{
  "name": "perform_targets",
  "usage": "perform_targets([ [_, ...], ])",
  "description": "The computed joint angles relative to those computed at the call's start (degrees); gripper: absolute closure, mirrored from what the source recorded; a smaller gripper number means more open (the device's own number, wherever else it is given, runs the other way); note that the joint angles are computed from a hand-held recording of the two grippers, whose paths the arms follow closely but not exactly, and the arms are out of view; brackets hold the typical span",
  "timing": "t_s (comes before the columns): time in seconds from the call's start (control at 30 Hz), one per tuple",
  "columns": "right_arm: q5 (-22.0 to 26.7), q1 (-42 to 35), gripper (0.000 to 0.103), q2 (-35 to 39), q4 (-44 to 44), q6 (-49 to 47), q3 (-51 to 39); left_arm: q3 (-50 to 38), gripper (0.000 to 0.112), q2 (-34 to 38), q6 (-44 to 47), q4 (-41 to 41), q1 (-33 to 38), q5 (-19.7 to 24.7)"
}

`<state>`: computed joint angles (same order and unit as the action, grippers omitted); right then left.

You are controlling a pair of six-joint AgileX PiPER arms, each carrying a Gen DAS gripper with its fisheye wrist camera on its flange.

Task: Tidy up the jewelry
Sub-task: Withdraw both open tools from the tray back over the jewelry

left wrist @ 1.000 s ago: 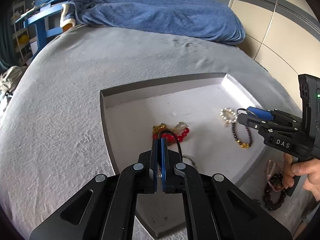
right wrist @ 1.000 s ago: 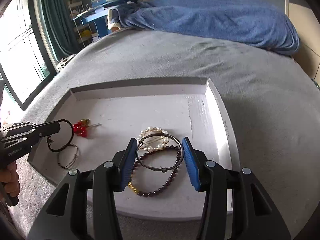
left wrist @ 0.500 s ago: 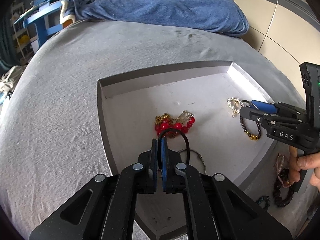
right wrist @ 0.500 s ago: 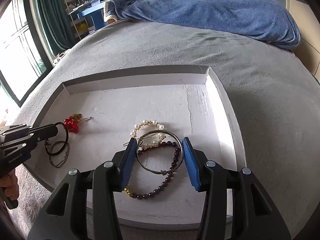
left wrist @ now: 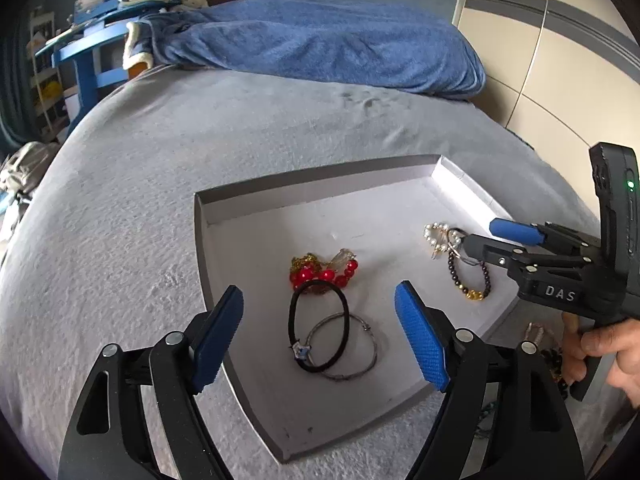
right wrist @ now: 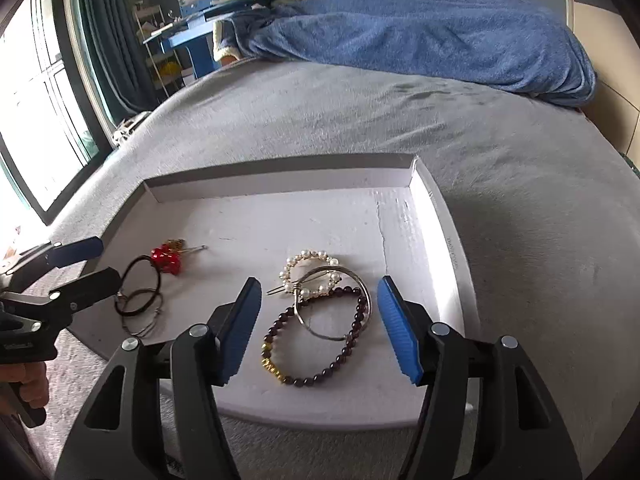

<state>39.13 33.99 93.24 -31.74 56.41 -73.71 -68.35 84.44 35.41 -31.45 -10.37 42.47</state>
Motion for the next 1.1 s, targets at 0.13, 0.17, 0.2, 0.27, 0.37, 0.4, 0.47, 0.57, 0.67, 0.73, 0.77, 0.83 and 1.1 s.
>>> perform_targets([
  [0.13,1.3,1.79,0.042,-2.85,-2.57,3.12,1.85,1.93,0.033,-2.76,0.62,-0.93,0.18,-0.06],
  [0.17,1.55,2.13,0.042,-3.35,-2.97,3.58,2.13,2.42,0.033,-3.47,0.98,-1.27,0.34,0.03],
  [0.2,1.96,2.68,0.042,-4.26,-3.74,4.44,2.63,3.0,0.032,-4.3,1.35,-1.48,0.47,0.03],
  [0.27,2.49,3.33,0.042,-5.38,-4.7,5.67,3.35,4.17,0.032,-6.08,1.87,-1.41,0.69,0.03],
  [0.37,3.26,4.31,0.042,-7.31,-5.95,7.9,4.84,5.56,0.032,-8.21,3.44,-2.45,1.64,0.69],
  [0.4,3.53,4.67,0.042,-8.05,-6.25,8.89,5.48,5.96,0.032,-8.88,3.86,-2.9,1.96,1.08],
  [0.47,3.93,5.51,0.042,-9.48,-6.98,10.65,6.99,7.11,0.032,-10.37,4.64,-3.81,2.45,1.83],
  [0.57,5.92,7.7,0.042,-11.63,-8.7,13.13,8.53,9.24,0.032,-12.53,5.56,-4.82,2.72,2.66],
  [0.67,7.66,9.73,0.042,-13.4,-10.09,15.59,9.71,11.61,0.032,-14.78,5.69,-4.94,1.9,3.13],
  [0.73,8.99,11.24,0.042,-15.01,-11.11,17.66,10.88,13.18,0.032,-16.12,5.84,-4.84,1.07,3.33],
  [0.77,9.9,12.23,0.042,-16.02,-11.83,19.0,11.66,14.1,0.032,-16.9,5.61,-4.39,0.22,3.15],
  [0.83,11.12,13.49,0.042,-17.52,-12.52,20.64,12.87,15.55,0.032,-17.94,5.23,-3.87,-1.16,2.82],
  [1.1,17.22,19.3,0.042,-22.27,-14.08,26.38,17.76,18.91,0.036,-19.22,1.73,0.07,-8.24,0.59],
])
